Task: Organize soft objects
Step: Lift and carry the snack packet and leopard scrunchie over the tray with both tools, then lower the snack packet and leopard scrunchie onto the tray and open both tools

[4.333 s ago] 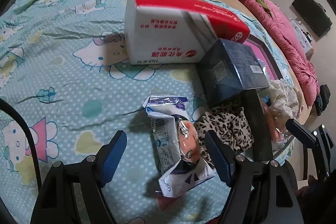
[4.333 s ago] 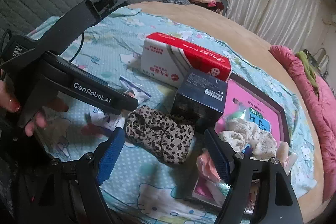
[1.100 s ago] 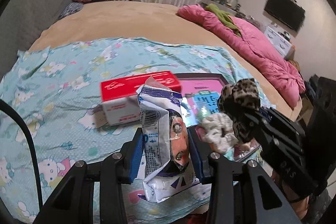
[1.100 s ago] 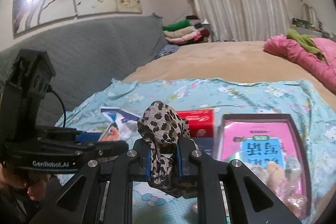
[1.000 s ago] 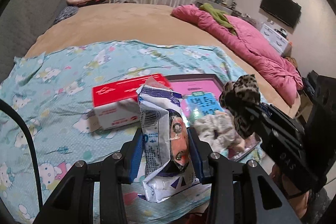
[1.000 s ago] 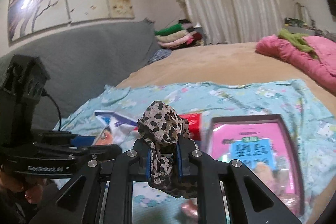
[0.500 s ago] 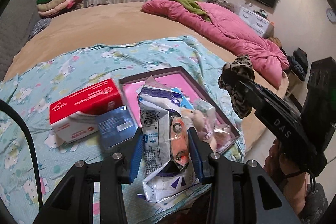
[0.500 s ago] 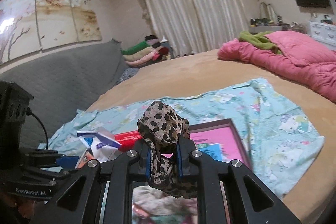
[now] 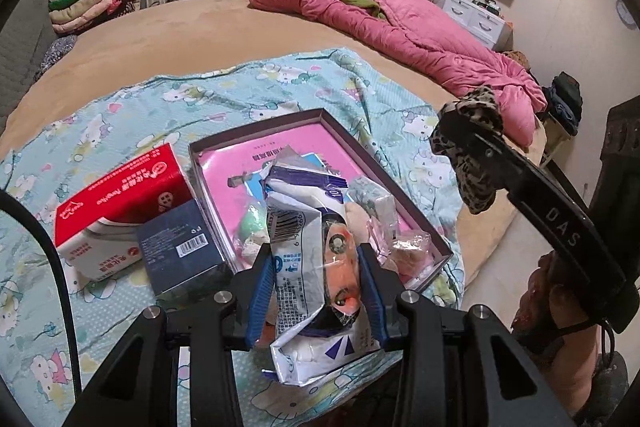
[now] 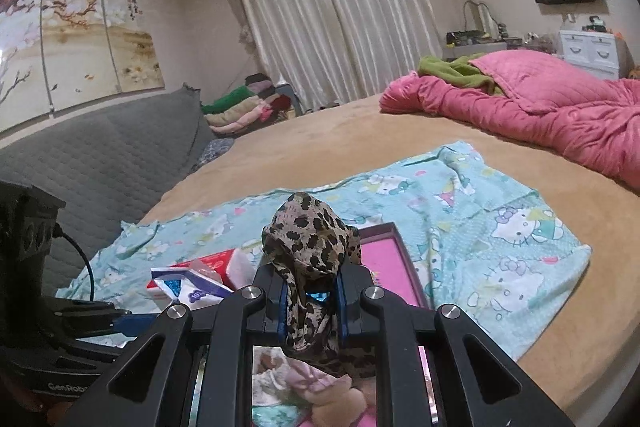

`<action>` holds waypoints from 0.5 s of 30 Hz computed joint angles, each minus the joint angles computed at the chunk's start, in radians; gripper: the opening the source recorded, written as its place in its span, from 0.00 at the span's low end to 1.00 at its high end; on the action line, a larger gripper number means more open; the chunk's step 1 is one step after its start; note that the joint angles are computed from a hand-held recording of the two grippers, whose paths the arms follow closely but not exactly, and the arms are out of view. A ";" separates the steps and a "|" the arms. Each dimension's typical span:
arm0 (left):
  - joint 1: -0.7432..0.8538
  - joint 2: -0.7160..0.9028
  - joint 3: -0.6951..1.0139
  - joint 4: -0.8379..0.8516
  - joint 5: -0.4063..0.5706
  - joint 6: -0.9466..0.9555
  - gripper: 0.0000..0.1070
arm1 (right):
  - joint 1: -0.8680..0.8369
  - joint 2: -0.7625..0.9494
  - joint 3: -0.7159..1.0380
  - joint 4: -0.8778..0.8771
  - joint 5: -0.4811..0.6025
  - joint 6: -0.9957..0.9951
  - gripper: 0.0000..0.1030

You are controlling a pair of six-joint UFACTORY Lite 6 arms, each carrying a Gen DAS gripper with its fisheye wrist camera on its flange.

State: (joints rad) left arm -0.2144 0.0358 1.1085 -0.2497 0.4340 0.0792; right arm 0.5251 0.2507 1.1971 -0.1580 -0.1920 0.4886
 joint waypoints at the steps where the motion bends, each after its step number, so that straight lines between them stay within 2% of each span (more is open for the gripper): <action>1: -0.002 0.010 0.001 0.000 -0.005 -0.001 0.39 | -0.004 0.004 0.001 -0.012 0.000 0.012 0.17; 15: -0.008 0.187 0.052 -0.042 -0.045 0.031 0.39 | -0.053 0.045 -0.010 -0.085 -0.021 0.107 0.17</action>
State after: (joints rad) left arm -0.2226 0.2226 1.1608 -0.2917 0.3895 0.1107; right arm 0.4721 0.2957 1.1867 -0.2432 -0.2129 0.5955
